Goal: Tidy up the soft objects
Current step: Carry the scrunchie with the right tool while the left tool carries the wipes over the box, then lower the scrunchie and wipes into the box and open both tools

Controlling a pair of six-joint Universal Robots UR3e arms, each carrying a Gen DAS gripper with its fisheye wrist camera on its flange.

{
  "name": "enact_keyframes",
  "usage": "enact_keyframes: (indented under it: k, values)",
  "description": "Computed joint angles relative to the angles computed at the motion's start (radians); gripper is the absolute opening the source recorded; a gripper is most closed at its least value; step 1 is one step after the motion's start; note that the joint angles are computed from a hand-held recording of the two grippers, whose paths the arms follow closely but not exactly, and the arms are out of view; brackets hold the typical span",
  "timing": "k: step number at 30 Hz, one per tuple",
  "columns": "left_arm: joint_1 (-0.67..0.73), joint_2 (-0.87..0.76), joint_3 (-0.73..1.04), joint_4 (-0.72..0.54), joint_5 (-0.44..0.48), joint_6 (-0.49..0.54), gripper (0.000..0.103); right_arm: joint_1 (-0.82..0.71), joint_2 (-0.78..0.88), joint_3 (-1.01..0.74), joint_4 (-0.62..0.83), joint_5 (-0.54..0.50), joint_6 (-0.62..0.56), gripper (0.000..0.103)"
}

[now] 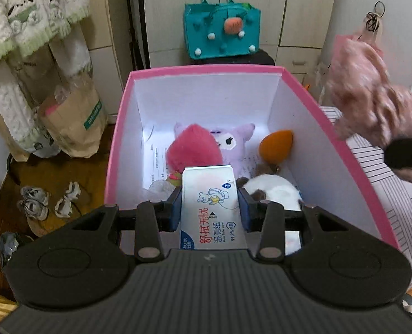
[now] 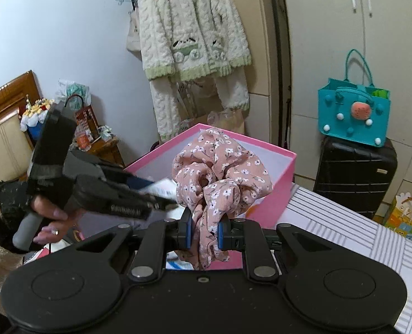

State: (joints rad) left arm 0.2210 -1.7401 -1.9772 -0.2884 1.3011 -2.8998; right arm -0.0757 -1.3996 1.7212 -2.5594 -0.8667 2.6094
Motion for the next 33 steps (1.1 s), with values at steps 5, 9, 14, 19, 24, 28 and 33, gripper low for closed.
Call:
enact_keyframes:
  k: [5, 9, 14, 19, 24, 28, 33]
  values:
    - [0.02, 0.022, -0.033, 0.008, -0.037, 0.011, 0.047, 0.072, 0.137, -0.183, 0.066, -0.045, 0.032, 0.02]
    - [0.017, 0.038, -0.069, 0.049, -0.042, -0.005, 0.047, 0.116, 0.218, -0.294, 0.134, -0.065, 0.047, 0.02]
    - [0.051, 0.165, -0.205, 0.145, -0.055, 0.013, 0.052, 0.155, 0.252, -0.358, 0.202, -0.073, 0.034, 0.02]
    - [0.108, 0.324, -0.343, 0.241, -0.025, 0.035, 0.059, 0.2, 0.284, -0.444, 0.279, -0.077, 0.015, 0.021]
    - [0.271, 0.497, -0.394, 0.093, -0.155, 0.069, 0.061, 0.269, 0.399, -0.631, 0.392, -0.097, 0.062, 0.026]
    - [0.392, 0.576, -0.397, -0.022, -0.267, 0.08, 0.063, 0.305, 0.499, -0.765, 0.457, -0.1, 0.127, 0.04]
    - [0.409, 0.589, -0.41, -0.068, -0.302, 0.121, 0.063, 0.33, 0.53, -0.781, 0.452, -0.134, 0.161, 0.054]
